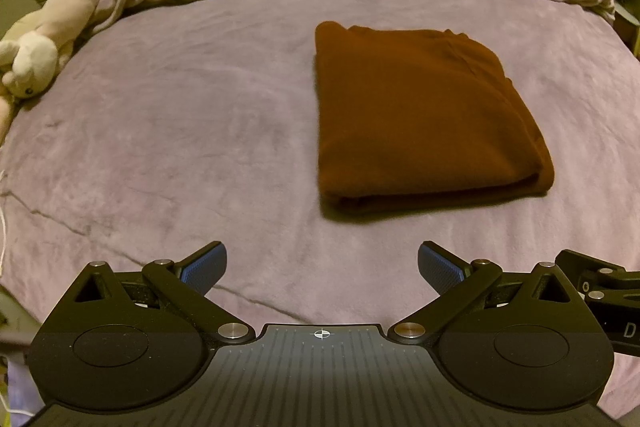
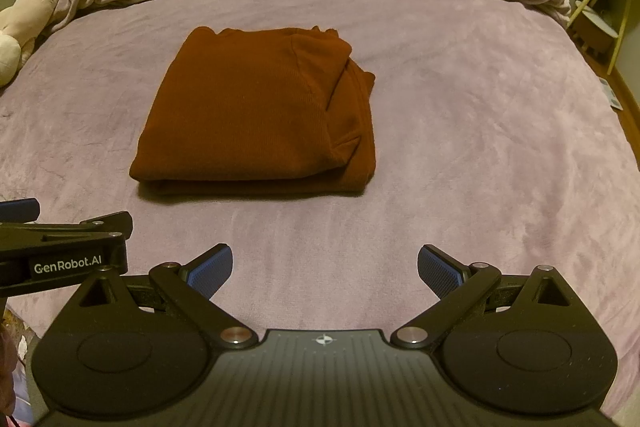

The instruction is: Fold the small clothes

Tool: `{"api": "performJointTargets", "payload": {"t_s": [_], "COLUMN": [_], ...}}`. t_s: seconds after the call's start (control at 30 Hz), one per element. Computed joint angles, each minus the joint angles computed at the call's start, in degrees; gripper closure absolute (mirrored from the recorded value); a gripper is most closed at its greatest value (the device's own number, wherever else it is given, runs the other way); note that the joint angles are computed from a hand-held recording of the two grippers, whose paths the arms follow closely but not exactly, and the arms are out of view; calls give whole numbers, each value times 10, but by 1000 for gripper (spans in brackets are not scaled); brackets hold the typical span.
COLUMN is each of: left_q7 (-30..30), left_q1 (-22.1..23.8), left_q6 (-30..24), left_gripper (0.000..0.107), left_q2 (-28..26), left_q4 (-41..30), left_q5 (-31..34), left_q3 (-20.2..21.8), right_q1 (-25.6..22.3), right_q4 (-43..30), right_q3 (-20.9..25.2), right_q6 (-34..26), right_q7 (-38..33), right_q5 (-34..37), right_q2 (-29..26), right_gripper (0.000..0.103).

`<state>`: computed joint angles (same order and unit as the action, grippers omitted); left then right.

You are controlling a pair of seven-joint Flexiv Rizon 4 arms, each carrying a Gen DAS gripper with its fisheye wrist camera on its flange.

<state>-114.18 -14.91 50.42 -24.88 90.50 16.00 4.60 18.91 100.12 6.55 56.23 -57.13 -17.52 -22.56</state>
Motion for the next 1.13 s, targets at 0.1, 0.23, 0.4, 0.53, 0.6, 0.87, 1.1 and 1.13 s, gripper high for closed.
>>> {"api": "performJointTargets", "payload": {"t_s": [0.1,0.23,0.4,0.53,0.6,0.87,1.1,1.13], "left_q7": [3,11,4,0,-5,8,18,19], "left_q1": [3,10,3,-3,-8,-5,-2,-2], "left_q6": [-1,7,8,1,-9,-1,5,6], "left_gripper": [4,4,4,4,4,4,4,4], "left_q2": [0,2,3,4,3,6,7,8], "left_q4": [0,8,8,5,-2,-1,4,4], "left_q5": [-5,-23,-13,-1,13,28,20,18], "left_q3": [-2,-8,-1,2,6,0,-2,-2], "right_q1": [-1,0,1,2,2,2,2,2], "right_q4": [0,0,2,2,2,2,3,3], "right_q3": [0,-1,-2,-3,-4,-3,-4,-4], "right_q6": [-1,-1,1,0,-2,0,1,1], "right_q7": [-2,0,-1,0,2,0,2,2], "right_q5": [1,-1,-5,-9,-10,-13,-15,-16], "right_q2": [0,1,2,3,4,5,7,7], "right_gripper": [4,4,4,4,4,4,4,4]}}
